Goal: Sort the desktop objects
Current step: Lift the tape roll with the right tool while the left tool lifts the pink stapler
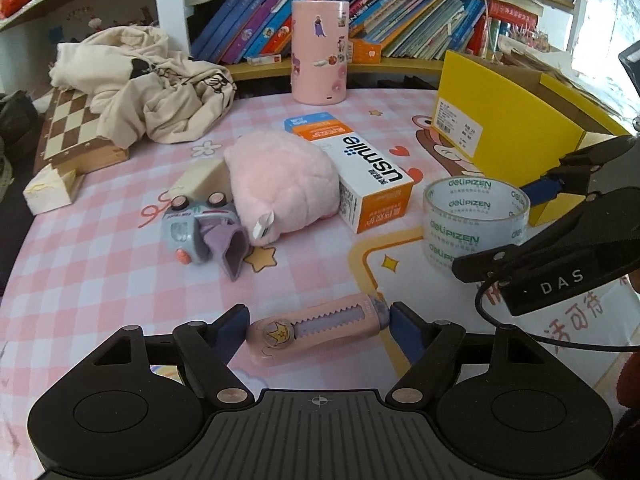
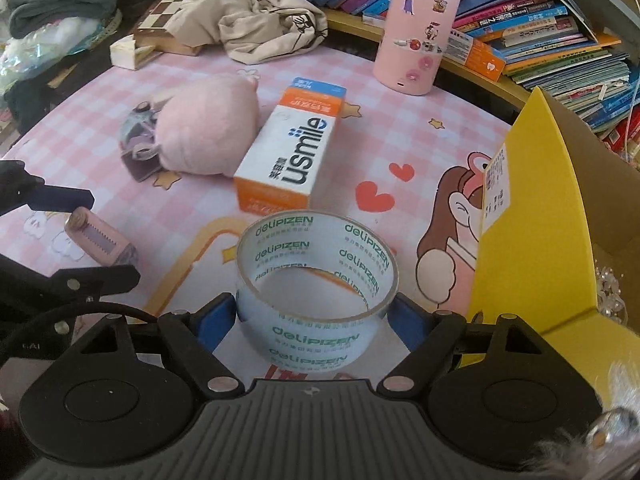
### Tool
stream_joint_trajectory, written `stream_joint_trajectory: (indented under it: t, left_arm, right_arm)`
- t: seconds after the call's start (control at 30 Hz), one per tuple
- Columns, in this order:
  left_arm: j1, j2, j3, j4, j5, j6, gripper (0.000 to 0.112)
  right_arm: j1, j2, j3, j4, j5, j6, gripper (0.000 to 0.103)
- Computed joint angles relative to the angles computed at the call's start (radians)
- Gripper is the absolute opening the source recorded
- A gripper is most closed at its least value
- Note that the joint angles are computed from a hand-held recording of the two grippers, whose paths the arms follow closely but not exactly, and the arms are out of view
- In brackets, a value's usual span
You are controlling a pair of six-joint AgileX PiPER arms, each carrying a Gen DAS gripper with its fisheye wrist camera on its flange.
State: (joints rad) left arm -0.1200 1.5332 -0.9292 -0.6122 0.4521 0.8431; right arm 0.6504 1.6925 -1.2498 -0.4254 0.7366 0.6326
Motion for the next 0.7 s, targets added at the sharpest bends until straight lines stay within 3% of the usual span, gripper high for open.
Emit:
stream_joint_trajectory:
  t: [0.4, 0.7]
  left_arm:
    - [0.044, -0.075, 0.077, -0.002, 0.012, 0.017, 0.077]
    - [0.074, -0.09, 0.093, 0.009, 0.026, 0.024, 0.077]
  right_arm:
    - [0.048, -0.007, 0.033, 0.038, 0.032, 0.02, 0.082]
    - [0.032, 0.047, -0.018, 0.026, 0.032, 0.035, 0.09]
